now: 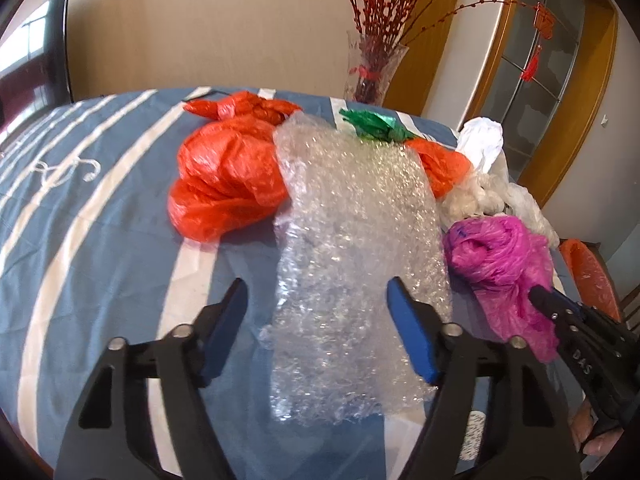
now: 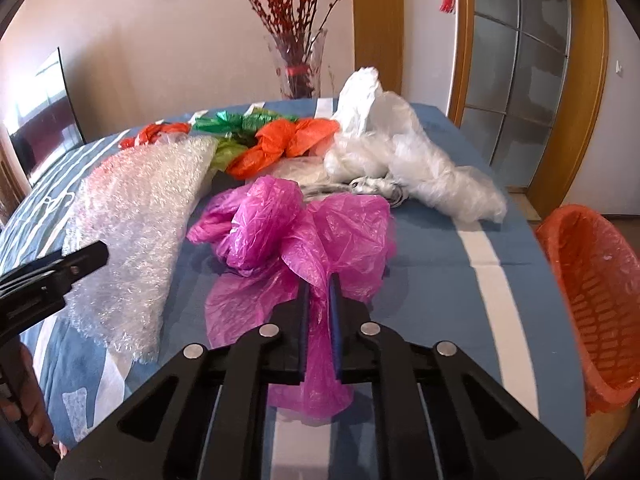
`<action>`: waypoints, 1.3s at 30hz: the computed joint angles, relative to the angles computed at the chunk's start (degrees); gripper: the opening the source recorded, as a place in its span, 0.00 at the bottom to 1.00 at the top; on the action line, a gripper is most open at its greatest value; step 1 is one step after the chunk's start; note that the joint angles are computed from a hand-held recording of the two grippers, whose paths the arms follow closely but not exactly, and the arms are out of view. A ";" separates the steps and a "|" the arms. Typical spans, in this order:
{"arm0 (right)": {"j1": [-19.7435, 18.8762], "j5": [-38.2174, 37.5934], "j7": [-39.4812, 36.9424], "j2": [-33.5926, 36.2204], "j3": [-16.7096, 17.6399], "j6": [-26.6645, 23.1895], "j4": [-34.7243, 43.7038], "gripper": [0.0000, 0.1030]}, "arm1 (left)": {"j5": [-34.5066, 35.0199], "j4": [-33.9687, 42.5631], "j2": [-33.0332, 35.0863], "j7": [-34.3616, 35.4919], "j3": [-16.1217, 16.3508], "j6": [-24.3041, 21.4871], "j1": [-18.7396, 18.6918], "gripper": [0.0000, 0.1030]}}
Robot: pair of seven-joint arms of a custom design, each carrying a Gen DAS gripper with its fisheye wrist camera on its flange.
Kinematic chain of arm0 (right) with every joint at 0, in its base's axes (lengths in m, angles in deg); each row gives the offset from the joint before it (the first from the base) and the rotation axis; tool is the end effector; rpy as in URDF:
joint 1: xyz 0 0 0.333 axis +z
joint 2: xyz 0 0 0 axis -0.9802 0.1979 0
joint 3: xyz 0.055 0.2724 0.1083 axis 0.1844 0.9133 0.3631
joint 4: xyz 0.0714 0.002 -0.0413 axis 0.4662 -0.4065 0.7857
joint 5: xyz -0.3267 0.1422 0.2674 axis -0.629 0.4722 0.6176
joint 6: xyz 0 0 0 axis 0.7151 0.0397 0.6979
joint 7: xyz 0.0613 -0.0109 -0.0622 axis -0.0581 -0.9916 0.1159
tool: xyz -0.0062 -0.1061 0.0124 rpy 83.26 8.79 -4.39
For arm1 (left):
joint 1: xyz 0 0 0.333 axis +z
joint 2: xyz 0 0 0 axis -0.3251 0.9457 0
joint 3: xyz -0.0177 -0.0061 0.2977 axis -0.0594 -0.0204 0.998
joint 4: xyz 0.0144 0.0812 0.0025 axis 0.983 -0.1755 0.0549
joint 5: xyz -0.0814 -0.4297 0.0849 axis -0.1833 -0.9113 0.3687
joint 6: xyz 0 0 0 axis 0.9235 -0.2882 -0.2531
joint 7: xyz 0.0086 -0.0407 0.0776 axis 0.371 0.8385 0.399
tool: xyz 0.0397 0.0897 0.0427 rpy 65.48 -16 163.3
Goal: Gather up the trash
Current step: 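Grasp the pink plastic bag with the right tool while the left tool grasps the bubble wrap, then carry the pink bag and bubble wrap over the orange basket and open both tools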
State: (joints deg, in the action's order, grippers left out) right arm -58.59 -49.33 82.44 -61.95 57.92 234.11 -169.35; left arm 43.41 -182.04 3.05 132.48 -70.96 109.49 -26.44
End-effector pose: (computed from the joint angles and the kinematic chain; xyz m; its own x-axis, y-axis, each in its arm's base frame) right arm 0.6280 0.2540 0.4684 0.1717 -0.9823 -0.0754 -0.6778 -0.0623 -0.7326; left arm 0.6123 -0.2093 0.4971 0.1066 -0.9808 0.1631 -0.7117 -0.1898 -0.6763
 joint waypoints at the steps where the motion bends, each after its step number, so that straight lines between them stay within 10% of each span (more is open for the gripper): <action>1: -0.07 -0.04 0.29 -0.57 -0.13 0.29 -0.60 0.09 | -2.00 -0.06 0.21 1.61 0.03 0.50 -0.04 0.52; 9: -1.88 -6.63 7.24 -4.27 -0.07 2.00 -3.94 0.08 | -10.25 -1.80 -0.79 10.17 -0.34 5.17 -0.66 0.14; 39: -22.92 -30.53 37.66 -18.53 7.38 3.81 -16.04 0.08 | -4.87 15.59 8.98 17.00 -4.74 5.68 -9.31 0.12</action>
State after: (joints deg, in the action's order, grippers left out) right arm -81.51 -79.86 120.09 -80.47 65.30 237.93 -185.38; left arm 38.54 -166.45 12.03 149.48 -75.70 115.17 -35.75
